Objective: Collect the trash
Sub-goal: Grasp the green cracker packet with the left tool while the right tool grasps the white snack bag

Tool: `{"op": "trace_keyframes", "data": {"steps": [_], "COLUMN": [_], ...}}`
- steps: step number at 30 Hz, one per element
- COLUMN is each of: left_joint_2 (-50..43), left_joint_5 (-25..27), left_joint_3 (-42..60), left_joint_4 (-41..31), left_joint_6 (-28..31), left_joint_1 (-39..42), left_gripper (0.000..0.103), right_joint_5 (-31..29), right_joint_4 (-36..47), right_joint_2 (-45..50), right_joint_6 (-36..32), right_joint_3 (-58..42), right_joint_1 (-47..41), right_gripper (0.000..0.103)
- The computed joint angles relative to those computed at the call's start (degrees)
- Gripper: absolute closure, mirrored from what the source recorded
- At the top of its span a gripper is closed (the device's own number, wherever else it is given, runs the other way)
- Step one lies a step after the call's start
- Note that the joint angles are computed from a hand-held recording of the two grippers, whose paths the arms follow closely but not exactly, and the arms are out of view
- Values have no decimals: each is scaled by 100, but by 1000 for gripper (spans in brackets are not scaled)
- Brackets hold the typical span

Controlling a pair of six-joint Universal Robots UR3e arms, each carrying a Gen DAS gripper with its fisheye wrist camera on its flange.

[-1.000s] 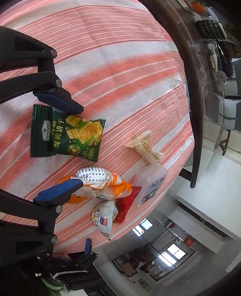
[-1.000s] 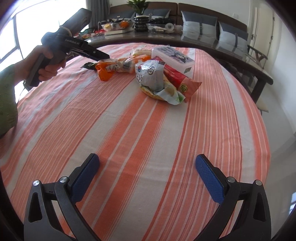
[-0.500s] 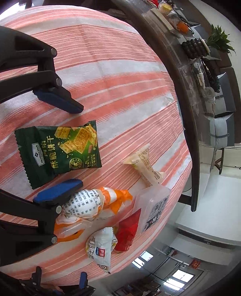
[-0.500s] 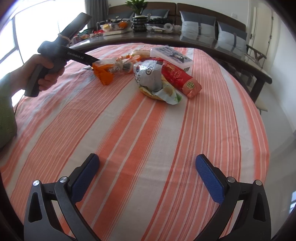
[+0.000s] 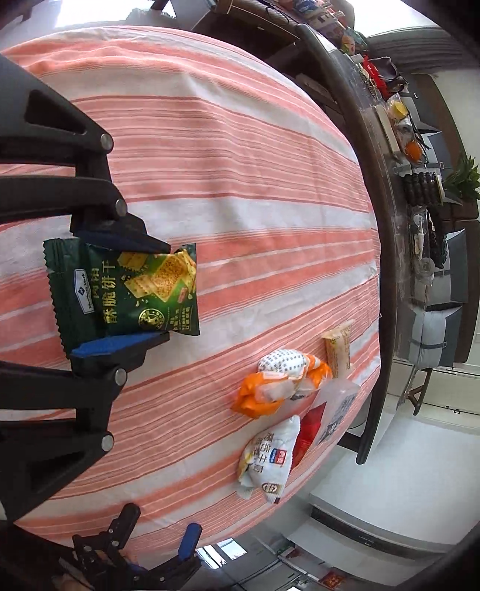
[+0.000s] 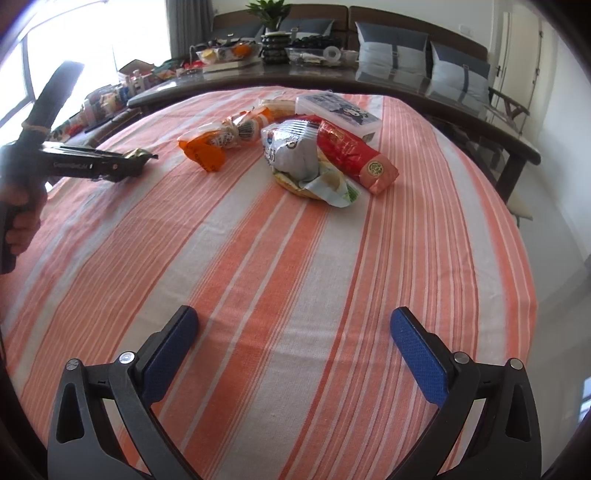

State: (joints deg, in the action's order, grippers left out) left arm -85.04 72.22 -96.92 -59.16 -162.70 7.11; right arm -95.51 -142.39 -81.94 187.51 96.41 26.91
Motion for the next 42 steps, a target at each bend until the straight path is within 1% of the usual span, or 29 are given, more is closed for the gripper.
{"op": "trace_keyframes", "data": {"steps": [3, 4, 6, 8, 9, 10, 12, 15, 19, 21, 22, 23, 25, 27, 28, 29, 31, 32, 33, 34, 38, 40, 42], "left_joint_2": [556, 626, 662, 543, 485, 454, 431, 522, 486, 479, 487, 487, 485, 494, 495, 492, 486, 486, 478, 471, 434, 468, 546], "left_joint_5": [-177, -101, 299, 653, 754, 811, 893, 811, 935, 913, 875, 837, 792, 761, 748, 761, 779, 779, 809, 839, 909, 895, 907], "left_joint_3": [-627, -765, -979, -1007, -981, -975, -1042, -1204, -1186, -1187, -1195, -1198, -1202, -1216, -1219, -1216, -1212, -1212, -1206, -1200, -1167, -1186, -1220], "left_joint_4": [189, 350, 823, 1126, 1185, 1213, 1351, 1469, 1490, 1495, 1495, 1495, 1501, 1507, 1508, 1508, 1510, 1510, 1514, 1516, 1523, 1503, 1439], "left_joint_6": [-393, -559, -869, -1050, -1074, -1081, -1134, -1118, -1096, -1086, -1079, -1073, -1077, -1074, -1069, -1067, -1064, -1064, -1058, -1054, -1056, -1055, -1011], "left_joint_1": [-213, -359, -737, -1017, -1099, -1141, -1148, -1053, -1136, -1123, -1095, -1068, -1042, -1022, -1010, -1017, -1026, -1026, -1037, -1053, -1100, -1096, -1090], "left_gripper": [63, 63, 60, 57, 53, 45, 38, 38, 37, 36, 36, 36, 36, 36, 36, 36, 36, 36, 36, 36, 36, 36, 36], "right_joint_5": [4, 4, 9, 11, 11, 21, 41, 175, 318, 352, 319, 243, 184, 137, 113, 142, 206, 315, 417, 467, 701, 791, 706], "right_joint_4": [0, 0, 1, 8, 8, 22, 50, 313, 815, 887, 845, 816, 749, 918, 1044, 1168, 1241, 1171, 1115, 1028, 928, 749, 476], "right_joint_2": [-2, -2, -2, -1, -1, -2, 15, 103, 493, 765, 909, 1062, 1349, 1684, 1799, 1885, 1846, 1701, 1520, 1315, 452, 87, -104], "right_joint_6": [-3, -3, -5, -5, -5, -8, -37, -173, -239, -361, -454, -566, -790, -908, -911, -902, -793, -708, -653, -621, -482, -340, -203], "right_joint_3": [0, 0, 0, -5, -5, -11, -33, -256, -963, -1360, -1555, -1772, -2167, -2645, -2813, -2942, -2903, -2711, -2497, -2264, -1356, -824, -408], "right_joint_1": [-3, -3, -6, -8, -8, -14, -25, -148, -425, -497, -489, -449, -370, -302, -281, -286, -319, -359, -384, -376, -244, -111, 82], "right_gripper": [0, 0, 0, 0, 0, 0, 0, 0, 1, 2, 5, 10, 12, 16, 24, 39, 57, 62, 63, 69, 70, 70, 62]}}
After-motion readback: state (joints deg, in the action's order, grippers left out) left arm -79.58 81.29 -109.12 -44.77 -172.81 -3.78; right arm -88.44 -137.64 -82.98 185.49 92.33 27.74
